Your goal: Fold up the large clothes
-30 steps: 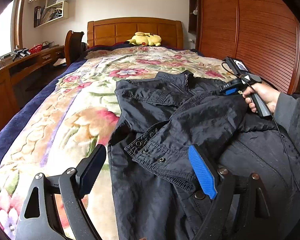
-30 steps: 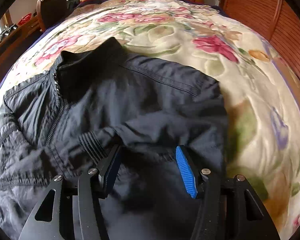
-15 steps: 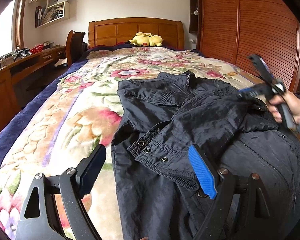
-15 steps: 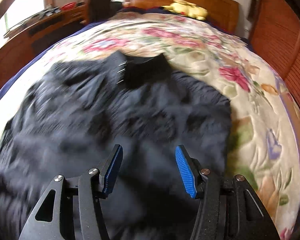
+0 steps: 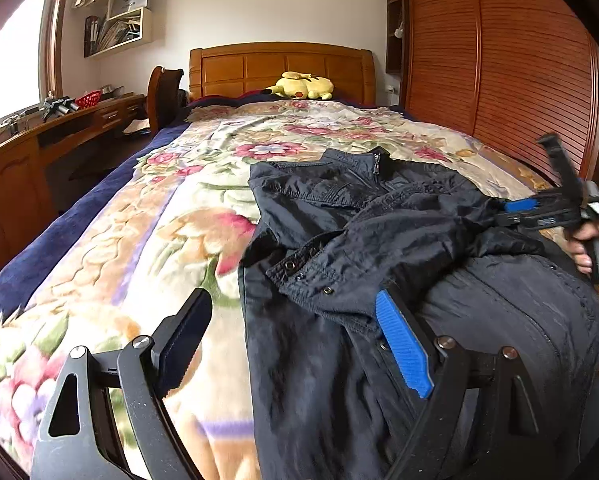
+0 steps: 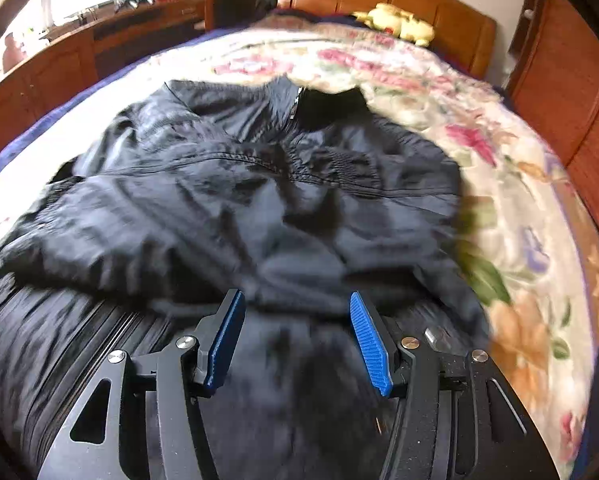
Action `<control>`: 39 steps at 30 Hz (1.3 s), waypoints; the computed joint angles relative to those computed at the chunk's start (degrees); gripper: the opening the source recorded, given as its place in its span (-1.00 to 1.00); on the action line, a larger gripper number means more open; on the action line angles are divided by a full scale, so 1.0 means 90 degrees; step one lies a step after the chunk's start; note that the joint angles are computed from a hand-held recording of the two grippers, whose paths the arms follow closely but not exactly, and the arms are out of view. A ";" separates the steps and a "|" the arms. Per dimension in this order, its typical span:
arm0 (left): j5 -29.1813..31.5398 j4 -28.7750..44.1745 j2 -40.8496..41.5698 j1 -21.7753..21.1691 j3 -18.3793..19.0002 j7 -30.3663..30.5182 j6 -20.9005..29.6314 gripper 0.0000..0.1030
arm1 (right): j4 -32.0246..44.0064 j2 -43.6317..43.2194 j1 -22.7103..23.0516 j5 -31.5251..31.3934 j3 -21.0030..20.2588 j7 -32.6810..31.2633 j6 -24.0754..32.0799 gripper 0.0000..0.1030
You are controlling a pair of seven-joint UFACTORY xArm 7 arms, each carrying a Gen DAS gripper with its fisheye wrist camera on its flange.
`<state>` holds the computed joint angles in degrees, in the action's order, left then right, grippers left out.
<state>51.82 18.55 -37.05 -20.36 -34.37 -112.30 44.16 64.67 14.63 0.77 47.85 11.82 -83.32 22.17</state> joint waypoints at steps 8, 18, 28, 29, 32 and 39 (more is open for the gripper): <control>-0.0635 0.0349 0.0104 -0.0535 -0.0278 0.0310 0.0916 0.65 | -0.1204 -0.1074 -0.0302 0.1886 -0.0465 -0.1970 0.0327 0.11; -0.0921 0.0378 0.0392 -0.1049 -0.0283 0.0114 0.1169 0.65 | -0.1702 -0.1366 -0.0363 0.2188 -0.1212 -0.2354 0.0377 0.35; -0.1142 0.0282 0.0604 -0.1546 -0.0379 -0.0346 0.1288 0.65 | -0.2256 -0.1932 -0.0506 0.1688 -0.1702 -0.1753 0.0814 0.36; -0.1184 0.0257 0.0653 -0.1600 -0.0385 -0.0418 0.1271 0.65 | -0.2265 -0.1943 -0.0547 0.1655 -0.1754 -0.1766 0.0907 0.36; -0.1229 0.0211 0.0764 -0.1734 -0.0376 -0.0605 0.1224 0.53 | -0.2324 -0.1991 -0.0638 0.1642 -0.1840 -0.1875 0.1087 0.36; -0.1247 0.0041 0.0986 -0.2011 -0.0338 -0.1077 0.0951 0.11 | -0.2533 -0.2149 -0.0714 0.1850 -0.1953 -0.2362 0.1327 0.36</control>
<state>40.60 18.92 -28.18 -38.46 -37.41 -121.99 52.72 41.87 -4.71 -5.65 64.50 -5.75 -104.58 34.11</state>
